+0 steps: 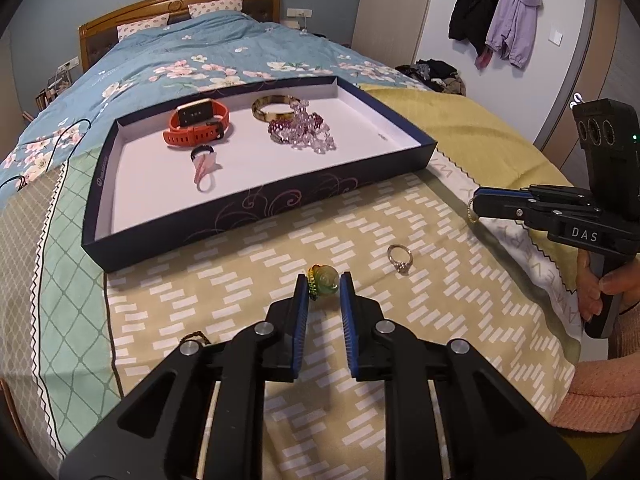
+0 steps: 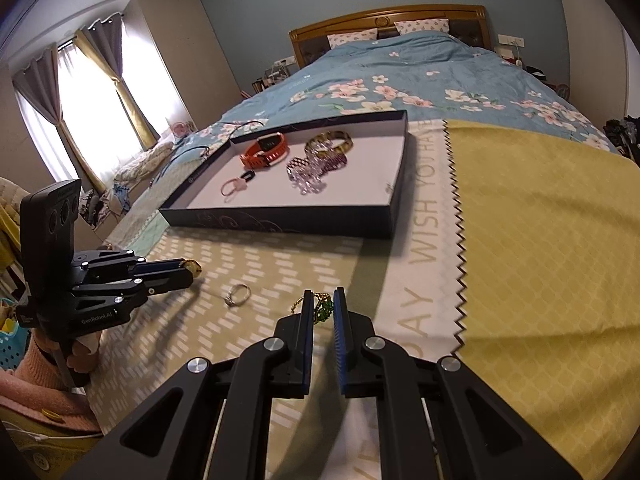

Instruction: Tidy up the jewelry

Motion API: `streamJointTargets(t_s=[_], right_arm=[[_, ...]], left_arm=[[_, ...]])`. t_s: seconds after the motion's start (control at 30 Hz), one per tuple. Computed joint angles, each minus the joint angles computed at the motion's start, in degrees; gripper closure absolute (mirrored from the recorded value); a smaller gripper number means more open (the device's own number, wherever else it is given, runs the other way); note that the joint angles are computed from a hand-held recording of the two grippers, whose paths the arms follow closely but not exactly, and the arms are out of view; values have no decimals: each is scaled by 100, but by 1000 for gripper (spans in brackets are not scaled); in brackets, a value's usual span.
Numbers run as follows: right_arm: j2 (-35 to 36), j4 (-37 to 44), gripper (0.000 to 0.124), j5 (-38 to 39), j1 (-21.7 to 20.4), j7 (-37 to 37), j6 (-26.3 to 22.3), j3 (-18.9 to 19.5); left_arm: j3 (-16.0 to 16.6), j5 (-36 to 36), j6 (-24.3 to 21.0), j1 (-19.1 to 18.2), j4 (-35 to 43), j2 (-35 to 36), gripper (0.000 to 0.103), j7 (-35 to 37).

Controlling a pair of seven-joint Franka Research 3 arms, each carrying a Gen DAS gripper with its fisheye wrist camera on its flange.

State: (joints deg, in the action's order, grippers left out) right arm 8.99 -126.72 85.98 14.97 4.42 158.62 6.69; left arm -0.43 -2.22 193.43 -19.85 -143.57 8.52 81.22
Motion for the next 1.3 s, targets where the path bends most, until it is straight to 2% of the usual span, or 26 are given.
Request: streamJointTargets(t_s=[0.13, 0.33, 0.73, 1.0, 1.3], right_arm=[[-22, 64, 116, 128, -6, -112, -140, 13], [-21, 198, 116, 296, 26, -257, -276, 24], [114, 523, 116, 355, 94, -325, -380, 65], [199, 637, 116, 324, 91, -303, -417, 101], [298, 778, 116, 283, 63, -190, -520, 131]], left_arm=[[62, -213, 106, -102, -98, -123, 87, 157], [-192, -428, 256, 142, -207, -286, 87, 309], [-456, -1545, 419, 211, -190, -461, 87, 1218], [-499, -2235, 470, 103, -67, -443, 87, 1833], [-566, -2474, 560, 117, -57, -462, 87, 2005]])
